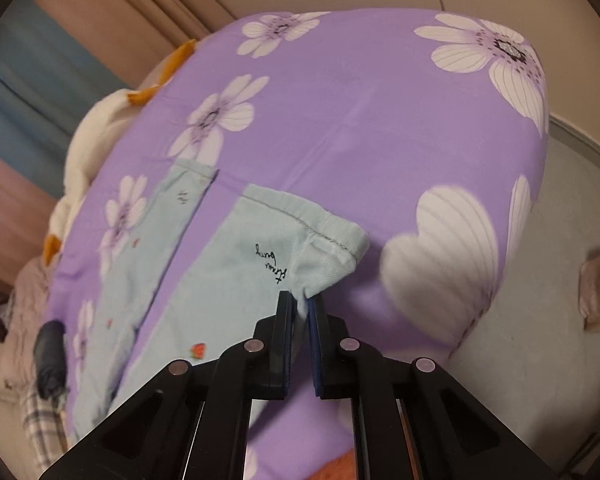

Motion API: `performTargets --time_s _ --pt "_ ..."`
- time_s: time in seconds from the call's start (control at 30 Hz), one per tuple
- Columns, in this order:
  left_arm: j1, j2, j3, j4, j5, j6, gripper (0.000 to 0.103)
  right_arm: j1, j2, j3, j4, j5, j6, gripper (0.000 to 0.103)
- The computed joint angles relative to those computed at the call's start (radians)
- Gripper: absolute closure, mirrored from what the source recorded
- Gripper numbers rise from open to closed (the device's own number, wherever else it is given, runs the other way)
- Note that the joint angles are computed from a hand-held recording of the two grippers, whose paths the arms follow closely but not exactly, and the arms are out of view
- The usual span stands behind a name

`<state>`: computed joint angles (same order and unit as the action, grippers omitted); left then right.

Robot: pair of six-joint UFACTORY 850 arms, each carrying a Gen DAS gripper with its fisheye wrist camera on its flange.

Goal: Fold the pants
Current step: 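Grasp the elastic waistband with the left gripper while the right gripper grasps the leg hem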

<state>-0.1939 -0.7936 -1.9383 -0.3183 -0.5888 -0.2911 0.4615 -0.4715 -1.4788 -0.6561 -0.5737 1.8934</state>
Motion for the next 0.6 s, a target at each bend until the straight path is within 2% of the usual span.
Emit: performTargets --time_s 0.1,0.17,0.23,0.3,0.37,0.43,0.5,0.6 --pt "0.004 -0.027 -0.013 0.024 -0.055 -0.010 0.086 0.027 -0.042 -0.041 0.048 -0.094 -0.060 0.094" --pt "0.002 -0.045 -0.034 0.045 -0.089 -0.039 0.086 0.013 -0.044 -0.008 0.088 -0.079 -0.077 0.094" --pt "0.003 -0.025 -0.020 0.042 -0.072 -0.033 0.086 0.013 -0.021 0.028 0.056 -0.056 -0.022 0.095" --pt "0.001 -0.010 -0.012 0.051 -0.065 -0.026 0.086 0.030 0.002 0.031 -0.012 -0.075 0.039 0.095" --pt "-0.003 -0.028 -0.034 0.095 -0.097 -0.038 0.083 0.024 0.025 0.058 -0.041 -0.067 0.034 0.095" --pt "-0.007 -0.068 -0.075 0.130 -0.149 -0.072 0.080 0.012 -0.001 0.036 0.016 -0.083 -0.030 0.096" --pt "-0.008 -0.071 -0.063 0.137 -0.127 -0.084 0.075 -0.010 -0.032 0.025 0.072 -0.071 -0.075 0.096" --pt "-0.013 -0.073 -0.066 0.183 -0.126 -0.119 0.068 -0.004 -0.053 0.020 0.037 -0.083 -0.050 0.099"
